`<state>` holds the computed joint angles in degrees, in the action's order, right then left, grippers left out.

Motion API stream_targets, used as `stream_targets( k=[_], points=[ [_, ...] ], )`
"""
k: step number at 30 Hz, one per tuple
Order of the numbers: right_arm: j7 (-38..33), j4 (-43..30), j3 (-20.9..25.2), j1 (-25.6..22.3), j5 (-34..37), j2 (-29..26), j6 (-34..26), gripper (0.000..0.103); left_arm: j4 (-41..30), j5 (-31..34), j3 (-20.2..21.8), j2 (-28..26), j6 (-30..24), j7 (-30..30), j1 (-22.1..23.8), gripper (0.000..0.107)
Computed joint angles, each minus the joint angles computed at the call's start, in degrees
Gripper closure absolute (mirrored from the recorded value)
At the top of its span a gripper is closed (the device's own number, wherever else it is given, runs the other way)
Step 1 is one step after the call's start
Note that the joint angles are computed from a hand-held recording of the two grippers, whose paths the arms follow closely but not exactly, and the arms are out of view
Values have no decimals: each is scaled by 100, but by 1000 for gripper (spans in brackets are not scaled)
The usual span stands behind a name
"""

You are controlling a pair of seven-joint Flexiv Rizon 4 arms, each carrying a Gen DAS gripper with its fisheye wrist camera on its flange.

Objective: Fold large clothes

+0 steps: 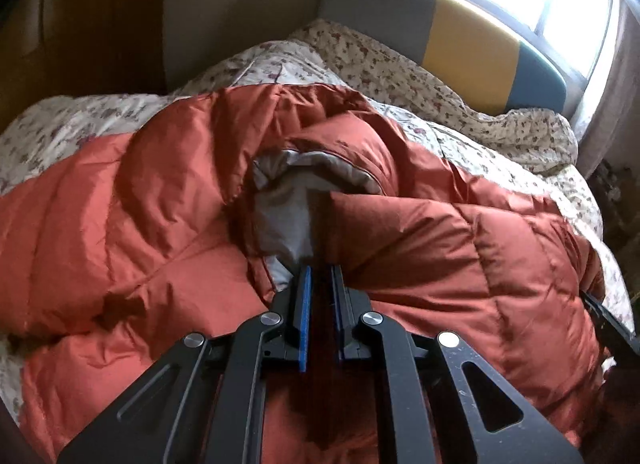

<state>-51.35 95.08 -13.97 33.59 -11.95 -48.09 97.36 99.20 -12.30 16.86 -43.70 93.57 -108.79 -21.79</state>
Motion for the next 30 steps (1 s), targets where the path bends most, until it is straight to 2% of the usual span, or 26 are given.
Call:
stream_targets(
  k=[3,4,6,8,10,11,12,14,17,19,22,24,26,30],
  points=[
    [-1,17,-49,37,3,-16,5,67,-62,-109,59,-52,-40,169,-86,97],
    [-14,34,-14,10,-1,5,-2,67,115,117,-61,84,52,50,70,97],
    [-74,106,129,-102,-22,113,19,67,381,95,-336,288,135,161,317,97],
    [-110,252,257,-202,32,274,199,65,615,25,-203,534,22,88,192,87],
    [-153,460,94,-59,236,410,661,65,924,31,-8,733,366,-93,-5,64],
    [-224,515,-54,79,353,454,805,65,1048,7,-30,799,710,-155,-26,46],
    [-294,499,-111,147,437,474,830,65,1095,-56,-39,821,916,-146,-67,43],
    [-385,285,-14,86,460,462,630,65,953,-150,-23,813,1056,42,-238,43],
    [-344,-167,310,-202,304,296,150,65,512,-225,-250,681,721,501,-253,43],
    [-276,-424,587,-446,185,168,-110,65,-33,-328,61,366,125,690,-583,43],
    [-180,-607,563,-477,28,-11,-253,63,-725,-220,400,-90,-679,514,-785,43],
    [-173,-665,562,-499,-95,-80,-336,63,-1045,-97,496,-325,-1037,407,-764,43],
    [-129,-708,548,-499,-166,-150,-380,63,-1141,23,398,-421,-1050,333,-653,42],
    [4,-754,377,-381,-247,-273,-364,63,-1124,305,111,-523,-719,208,-397,41]
  ],
)
